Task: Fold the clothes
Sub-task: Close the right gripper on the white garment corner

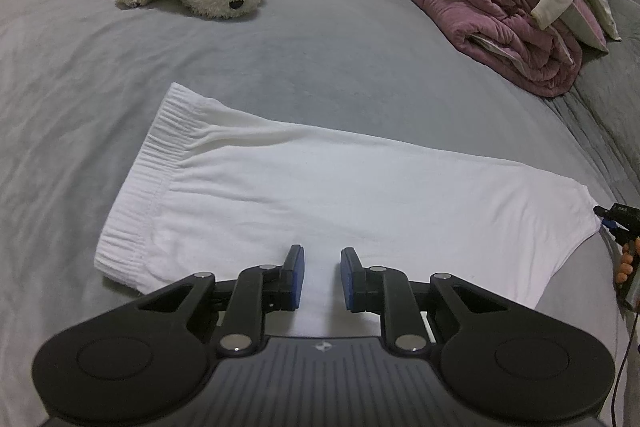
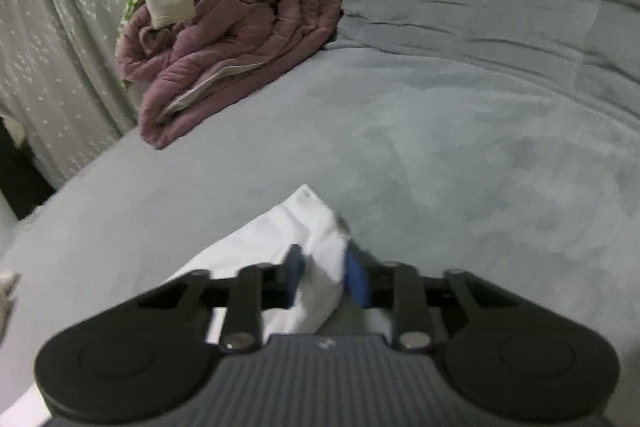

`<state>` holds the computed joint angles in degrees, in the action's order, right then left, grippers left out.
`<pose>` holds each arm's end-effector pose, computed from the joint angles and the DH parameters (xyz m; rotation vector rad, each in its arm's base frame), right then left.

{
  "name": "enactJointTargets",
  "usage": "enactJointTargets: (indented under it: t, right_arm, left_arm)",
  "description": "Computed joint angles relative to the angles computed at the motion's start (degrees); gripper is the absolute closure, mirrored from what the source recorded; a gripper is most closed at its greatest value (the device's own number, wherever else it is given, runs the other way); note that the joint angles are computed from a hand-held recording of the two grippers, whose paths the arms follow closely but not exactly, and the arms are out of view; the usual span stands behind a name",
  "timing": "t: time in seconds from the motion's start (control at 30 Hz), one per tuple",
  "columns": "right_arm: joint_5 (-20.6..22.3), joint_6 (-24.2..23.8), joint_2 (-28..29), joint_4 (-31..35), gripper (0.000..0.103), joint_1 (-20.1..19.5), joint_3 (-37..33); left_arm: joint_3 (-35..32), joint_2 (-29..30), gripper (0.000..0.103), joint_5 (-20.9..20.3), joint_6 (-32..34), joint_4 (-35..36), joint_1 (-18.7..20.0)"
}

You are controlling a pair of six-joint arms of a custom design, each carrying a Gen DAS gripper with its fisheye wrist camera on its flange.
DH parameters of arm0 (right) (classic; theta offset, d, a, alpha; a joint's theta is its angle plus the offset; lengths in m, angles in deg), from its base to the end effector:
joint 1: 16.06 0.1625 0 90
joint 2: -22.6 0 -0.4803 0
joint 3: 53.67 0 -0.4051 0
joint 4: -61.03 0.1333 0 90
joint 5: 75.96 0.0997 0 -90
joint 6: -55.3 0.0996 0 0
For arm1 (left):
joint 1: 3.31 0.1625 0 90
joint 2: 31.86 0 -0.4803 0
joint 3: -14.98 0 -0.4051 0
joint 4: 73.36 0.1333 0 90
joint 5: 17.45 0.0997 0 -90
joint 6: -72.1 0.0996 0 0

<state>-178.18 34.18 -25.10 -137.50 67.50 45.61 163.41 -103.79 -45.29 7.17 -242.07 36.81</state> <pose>0.0318 -0.7191 0.2308 0.1711 -2.4364 1.2223 -0.1211 -0.3916 0.1826 -0.3298 2.2911 -1.1994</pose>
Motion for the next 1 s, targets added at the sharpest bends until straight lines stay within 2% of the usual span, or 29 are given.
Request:
enactJointTargets:
  t: [0.17, 0.23, 0.43, 0.47, 0.5, 0.57, 0.67, 0.73, 0.77, 0.8, 0.9, 1.0]
  right_arm:
    - [-5.0, -5.6, 2.2, -4.8, 0.094, 1.7, -1.0]
    - [-5.1, -6.4, 2.5, -6.4, 0.094, 2.0, -1.0]
    - [-9.7, -11.2, 4.1, -5.8, 0.091, 3.2, -2.8]
    - [-9.7, -11.5, 4.2, -6.0, 0.087, 3.2, -2.8]
    - [-9.2, -11.2, 4.1, -6.1, 0.076, 3.0, -2.6]
    - [-8.2, -10.0, 3.8, -6.2, 0.062, 2.7, -2.4]
    - [-8.9, -10.7, 4.4, -6.5, 0.062, 2.7, -2.7]
    - [-9.0, -13.5, 5.0, -7.3, 0.077, 3.1, -2.8]
    - [-8.9, -14.8, 5.2, -7.5, 0.090, 3.3, -2.7]
    - [-9.1, -15.8, 5.5, -8.0, 0.093, 3.6, -2.8]
    - [-9.3, -17.6, 6.3, -11.4, 0.094, 4.4, -2.5]
    - [-6.8, -17.2, 5.9, -14.6, 0.094, 4.5, -0.8]
  left_arm:
    - [0.1, 0.0, 0.085, -0.1, 0.4, -0.6, 0.1]
    - [0.2, -0.1, 0.085, -0.1, 0.5, -0.6, 0.2]
    - [0.0, 0.0, 0.085, -0.1, 0.6, -0.5, 0.2]
    - [0.1, 0.0, 0.085, 0.0, 0.6, -0.5, 0.2]
    - [0.1, 0.0, 0.085, 0.0, 0.6, -0.5, 0.2]
    - [0.0, 0.0, 0.085, 0.0, 0.5, -0.3, 0.2]
    - [0.0, 0.2, 0.085, 0.1, 0.4, -0.1, 0.1]
    - [-0.1, 0.3, 0.085, 0.2, 0.5, 0.0, 0.1]
    - [-0.1, 0.3, 0.085, 0.2, 0.6, 0.0, 0.1]
    - [-0.1, 0.3, 0.085, 0.2, 0.6, -0.1, 0.1]
    - [0.1, 0.0, 0.085, -0.2, 0.8, -0.9, 0.2]
    - [0.3, -0.3, 0.084, -0.6, 0.8, -1.7, 0.3]
